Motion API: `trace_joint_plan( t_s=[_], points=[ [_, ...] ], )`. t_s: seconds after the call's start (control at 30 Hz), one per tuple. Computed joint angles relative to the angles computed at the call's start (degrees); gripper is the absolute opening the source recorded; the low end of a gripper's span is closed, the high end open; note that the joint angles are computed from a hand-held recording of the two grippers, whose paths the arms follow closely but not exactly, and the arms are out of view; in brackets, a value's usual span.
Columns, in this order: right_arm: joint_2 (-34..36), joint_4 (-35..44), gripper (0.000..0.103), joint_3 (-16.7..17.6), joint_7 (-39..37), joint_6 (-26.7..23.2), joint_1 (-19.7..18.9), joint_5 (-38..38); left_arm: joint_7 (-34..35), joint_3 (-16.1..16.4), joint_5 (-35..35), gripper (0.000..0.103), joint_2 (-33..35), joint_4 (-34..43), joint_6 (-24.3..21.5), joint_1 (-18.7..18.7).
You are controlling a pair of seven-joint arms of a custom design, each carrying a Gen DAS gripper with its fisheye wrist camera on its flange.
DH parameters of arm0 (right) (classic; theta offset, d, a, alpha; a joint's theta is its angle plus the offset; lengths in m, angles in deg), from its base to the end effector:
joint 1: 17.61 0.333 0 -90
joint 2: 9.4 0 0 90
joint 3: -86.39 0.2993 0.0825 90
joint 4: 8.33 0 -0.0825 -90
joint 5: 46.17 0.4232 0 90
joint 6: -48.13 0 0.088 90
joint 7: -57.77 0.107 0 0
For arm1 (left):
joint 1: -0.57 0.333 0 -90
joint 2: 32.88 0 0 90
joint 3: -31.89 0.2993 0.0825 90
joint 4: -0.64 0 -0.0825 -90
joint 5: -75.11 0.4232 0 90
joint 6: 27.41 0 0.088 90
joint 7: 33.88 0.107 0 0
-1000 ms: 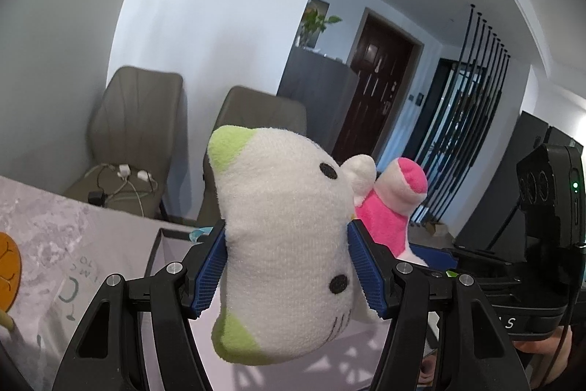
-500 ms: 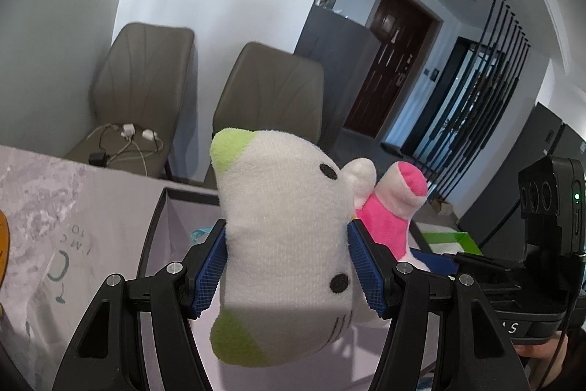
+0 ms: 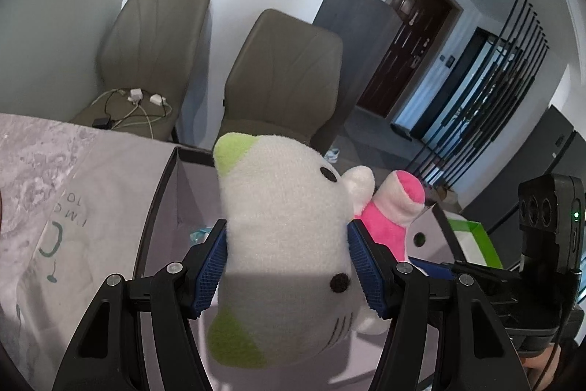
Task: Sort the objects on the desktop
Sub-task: 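Carry the Hello Kitty plush over the empty black box, then lower the plush into the black box and open the right tool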
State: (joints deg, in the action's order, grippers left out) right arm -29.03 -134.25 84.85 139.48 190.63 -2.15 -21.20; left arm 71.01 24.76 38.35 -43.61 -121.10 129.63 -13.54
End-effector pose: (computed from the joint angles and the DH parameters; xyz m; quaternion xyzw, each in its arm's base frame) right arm 0.5255 0.1269 0.5682 -0.7013 0.6190 -0.0678 0.3470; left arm 0.5529 -0.1937 0.5491 -0.5893 0.6832 -0.4221 0.0878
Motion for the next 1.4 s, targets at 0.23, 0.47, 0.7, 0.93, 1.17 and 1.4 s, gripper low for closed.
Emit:
trace_joint_plan(
  t_s=[0.23,0.47,0.7,0.93,1.17,1.4],
  points=[
    [1.84,1.22,0.053,-0.03,0.46,-2.37,-0.3,0.44,-5.21,-1.12,5.38,0.064,1.63,1.2,-1.89,1.51],
    [4.02,3.16,0.054,0.18,0.43,-4.5,-0.6,1.17,-13.33,-2.41,14.81,0.065,2.06,1.45,-2.19,3.13],
    [6.5,5.72,0.051,-0.1,-0.56,-6.92,-0.88,5.61,-22.53,-3.22,24.27,0.065,2.26,1.51,-0.59,4.19],
    [7.59,6.61,0.051,0.86,-0.1,-8.09,-1.14,6.74,-21.01,-2.4,22.98,0.065,1.7,1.39,0.13,3.3],
    [6.0,6.1,0.051,1.23,0.38,-8.26,-1.19,4.43,-23.88,-1.37,23.3,0.065,-1.14,-1.65,3.06,4.49],
    [6.21,6.02,0.051,1.05,2.25,-9.49,-1.68,2.24,-22.91,-0.2,21.06,0.065,-0.95,-1.75,2.32,4.12]
  ],
)
